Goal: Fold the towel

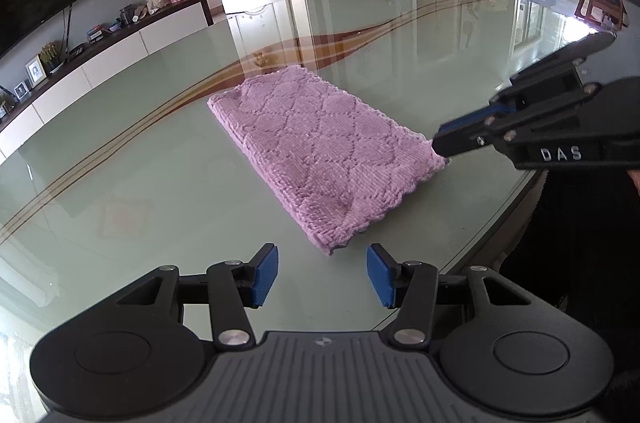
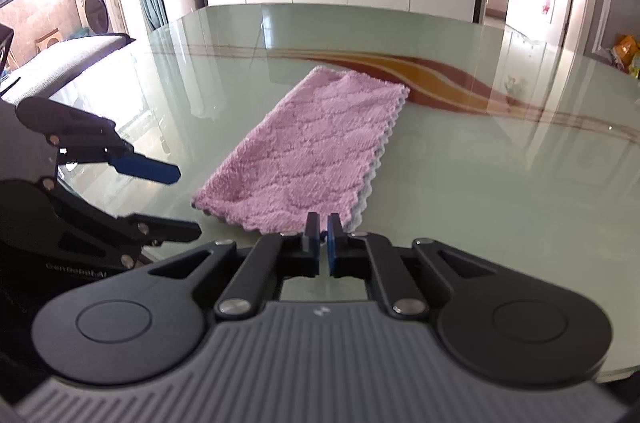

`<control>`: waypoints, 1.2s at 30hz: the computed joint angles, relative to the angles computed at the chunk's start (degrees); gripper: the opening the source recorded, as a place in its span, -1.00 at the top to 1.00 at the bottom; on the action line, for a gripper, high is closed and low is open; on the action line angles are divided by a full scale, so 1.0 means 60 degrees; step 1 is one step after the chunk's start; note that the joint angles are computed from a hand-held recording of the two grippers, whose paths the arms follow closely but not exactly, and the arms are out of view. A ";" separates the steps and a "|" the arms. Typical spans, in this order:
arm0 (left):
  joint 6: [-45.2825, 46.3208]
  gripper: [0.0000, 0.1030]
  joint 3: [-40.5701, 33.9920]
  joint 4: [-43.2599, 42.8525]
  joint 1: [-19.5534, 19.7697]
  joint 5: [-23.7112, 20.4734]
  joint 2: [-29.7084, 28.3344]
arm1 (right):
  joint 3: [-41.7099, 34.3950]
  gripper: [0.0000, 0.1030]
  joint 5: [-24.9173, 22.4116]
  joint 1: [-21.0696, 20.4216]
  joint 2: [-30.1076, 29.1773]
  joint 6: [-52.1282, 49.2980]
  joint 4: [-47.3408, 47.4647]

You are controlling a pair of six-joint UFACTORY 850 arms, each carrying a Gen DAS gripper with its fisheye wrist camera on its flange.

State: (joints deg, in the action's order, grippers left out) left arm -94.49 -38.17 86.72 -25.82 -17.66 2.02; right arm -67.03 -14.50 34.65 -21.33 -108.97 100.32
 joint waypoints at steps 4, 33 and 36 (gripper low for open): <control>-0.0076 -0.04 -0.0045 0.0090 0.0069 0.0060 -0.0056 | -0.0101 0.92 -0.0230 0.0011 0.0049 -0.0510 0.0510; -0.0253 -0.09 0.0067 0.0163 -0.0120 -0.0056 -0.0003 | -0.0140 0.93 0.0054 -0.0024 -0.0152 0.2445 -0.1810; -0.0174 -0.09 0.0058 0.0131 -0.0125 -0.0056 0.0001 | -0.0116 0.96 0.0039 -0.0047 -0.0171 0.1963 -0.1293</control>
